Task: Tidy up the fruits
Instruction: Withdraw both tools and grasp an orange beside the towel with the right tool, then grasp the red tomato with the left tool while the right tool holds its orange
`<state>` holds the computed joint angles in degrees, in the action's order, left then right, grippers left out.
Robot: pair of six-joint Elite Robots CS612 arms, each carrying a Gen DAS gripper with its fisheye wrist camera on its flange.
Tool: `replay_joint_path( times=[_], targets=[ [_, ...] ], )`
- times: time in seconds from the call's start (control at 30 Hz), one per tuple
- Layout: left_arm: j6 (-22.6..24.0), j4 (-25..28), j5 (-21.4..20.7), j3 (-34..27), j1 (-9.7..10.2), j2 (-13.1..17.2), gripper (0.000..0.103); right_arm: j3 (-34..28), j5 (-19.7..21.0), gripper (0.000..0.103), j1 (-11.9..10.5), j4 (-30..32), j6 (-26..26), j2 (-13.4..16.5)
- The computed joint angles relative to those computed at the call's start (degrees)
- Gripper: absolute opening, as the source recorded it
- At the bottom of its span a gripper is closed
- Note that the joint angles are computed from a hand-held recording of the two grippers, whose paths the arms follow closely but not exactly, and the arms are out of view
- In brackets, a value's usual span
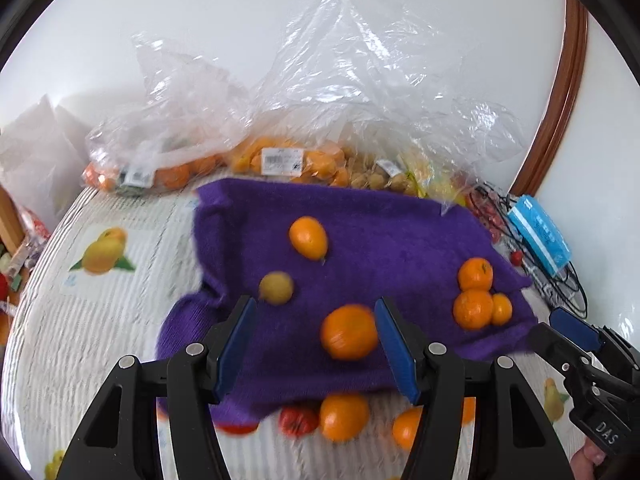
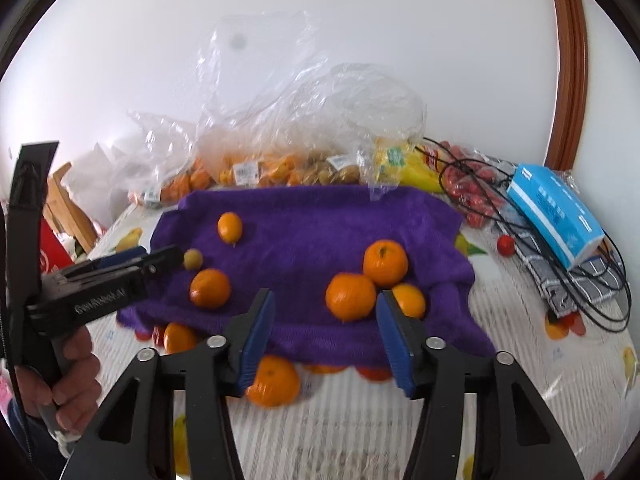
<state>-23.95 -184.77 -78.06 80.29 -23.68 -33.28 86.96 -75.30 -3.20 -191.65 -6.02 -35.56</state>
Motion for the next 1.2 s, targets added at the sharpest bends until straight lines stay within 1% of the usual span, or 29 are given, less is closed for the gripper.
replay_joint_path(
  times=[0.1,0.17,0.2,0.27,0.4,0.47,0.57,0.67,0.77,0.83,1.03,1.2],
  targets=[
    [0.88,-0.51,0.52,2.8,-0.11,-1.14,0.06,1.49,0.53,0.051,0.02,0.4,0.04,-0.38],
    [1.11,-0.8,0.4,4.79,-0.01,-1.91,0.06,2.19,0.87,0.046,0.09,0.55,-0.04,-0.31],
    [1.0,-0.88,0.2,5.5,0.07,-2.21,0.061,2.42,0.85,0.045,0.19,0.87,-0.15,-0.21],
    [0.15,-1.31,-0.52,7.07,0.35,-2.8,0.061,2.67,1.06,0.045,0.3,1.39,-0.24,-0.08],
    [-1.09,-2.32,-1.62,9.02,0.85,-3.49,0.061,2.81,2.74,0.045,0.38,2.2,0.2,0.32],
    [-1.94,-3.1,-2.47,9.84,1.1,-3.68,0.062,2.59,2.78,0.045,0.56,2.76,-0.18,0.48],
    [-2.51,-3.07,-3.52,10.37,1.34,-3.73,0.062,2.21,2.84,0.045,0.88,3.06,-1.0,0.77],
    [-2.39,-2.77,-3.4,10.66,1.29,-3.73,0.062,1.24,1.27,0.045,1.38,4.48,-1.51,1.22],
    [-2.29,-2.57,-4.05,10.8,1.42,-3.7,0.062,0.59,1.43,0.045,1.51,5.62,-1.53,1.6],
    [-2.07,-2.38,-4.1,10.87,1.43,-3.69,0.062,0.26,0.8,0.045,1.67,5.86,-1.66,1.87],
    [-1.92,-1.67,-4.8,10.23,1.46,-3.19,0.062,-1.09,0.16,0.045,2.01,8.18,-2.42,2.63],
    [-2.19,-2.64,-5.91,9.4,1.52,-2.52,0.06,-1.53,-0.09,0.044,2.03,8.85,-2.66,2.92]
  ],
)
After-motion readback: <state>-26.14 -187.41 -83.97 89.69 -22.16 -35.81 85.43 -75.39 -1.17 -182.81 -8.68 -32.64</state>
